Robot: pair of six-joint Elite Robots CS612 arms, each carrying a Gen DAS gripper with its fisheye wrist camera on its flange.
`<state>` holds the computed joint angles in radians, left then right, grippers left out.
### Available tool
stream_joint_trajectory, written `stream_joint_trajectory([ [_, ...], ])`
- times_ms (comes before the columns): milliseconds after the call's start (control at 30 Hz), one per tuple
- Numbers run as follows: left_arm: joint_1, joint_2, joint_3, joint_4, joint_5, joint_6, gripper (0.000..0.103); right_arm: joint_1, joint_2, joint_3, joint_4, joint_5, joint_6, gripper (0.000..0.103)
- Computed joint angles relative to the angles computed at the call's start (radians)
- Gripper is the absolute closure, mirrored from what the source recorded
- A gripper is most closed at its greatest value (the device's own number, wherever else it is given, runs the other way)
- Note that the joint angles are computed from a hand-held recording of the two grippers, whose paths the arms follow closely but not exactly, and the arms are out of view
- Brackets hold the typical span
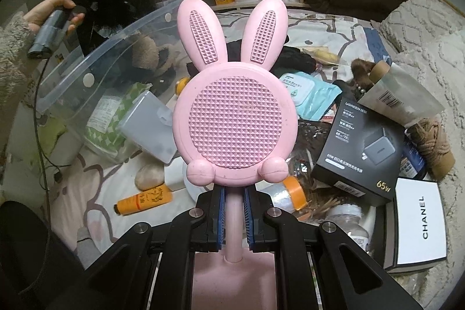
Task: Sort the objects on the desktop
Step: 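Lower the black feather duster into the clear bin and open the left tool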
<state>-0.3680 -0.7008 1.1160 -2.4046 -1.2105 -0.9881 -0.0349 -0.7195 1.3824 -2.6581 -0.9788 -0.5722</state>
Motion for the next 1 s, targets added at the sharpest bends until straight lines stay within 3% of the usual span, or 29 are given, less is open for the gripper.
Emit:
stream_joint_trajectory([
  [167, 0.014, 0.018, -0.019, -0.081, -0.075, -0.019, 0.028, -0.001, 0.007, -0.009, 0.008, 0.0, 0.008, 0.091],
  [700, -0.005, 0.019, -0.044, 0.137, 0.029, 0.15, 0.027, -0.002, 0.011, -0.014, 0.006, -0.006, 0.015, 0.091],
  [833, -0.018, -0.002, 0.004, 0.082, 0.07, 0.178, 0.028, -0.004, 0.012, -0.014, -0.018, -0.006, 0.014, 0.091],
  [1000, -0.059, -0.038, 0.071, -0.02, 0.169, 0.282, 0.027, -0.008, 0.0, 0.003, -0.078, 0.022, 0.025, 0.091],
])
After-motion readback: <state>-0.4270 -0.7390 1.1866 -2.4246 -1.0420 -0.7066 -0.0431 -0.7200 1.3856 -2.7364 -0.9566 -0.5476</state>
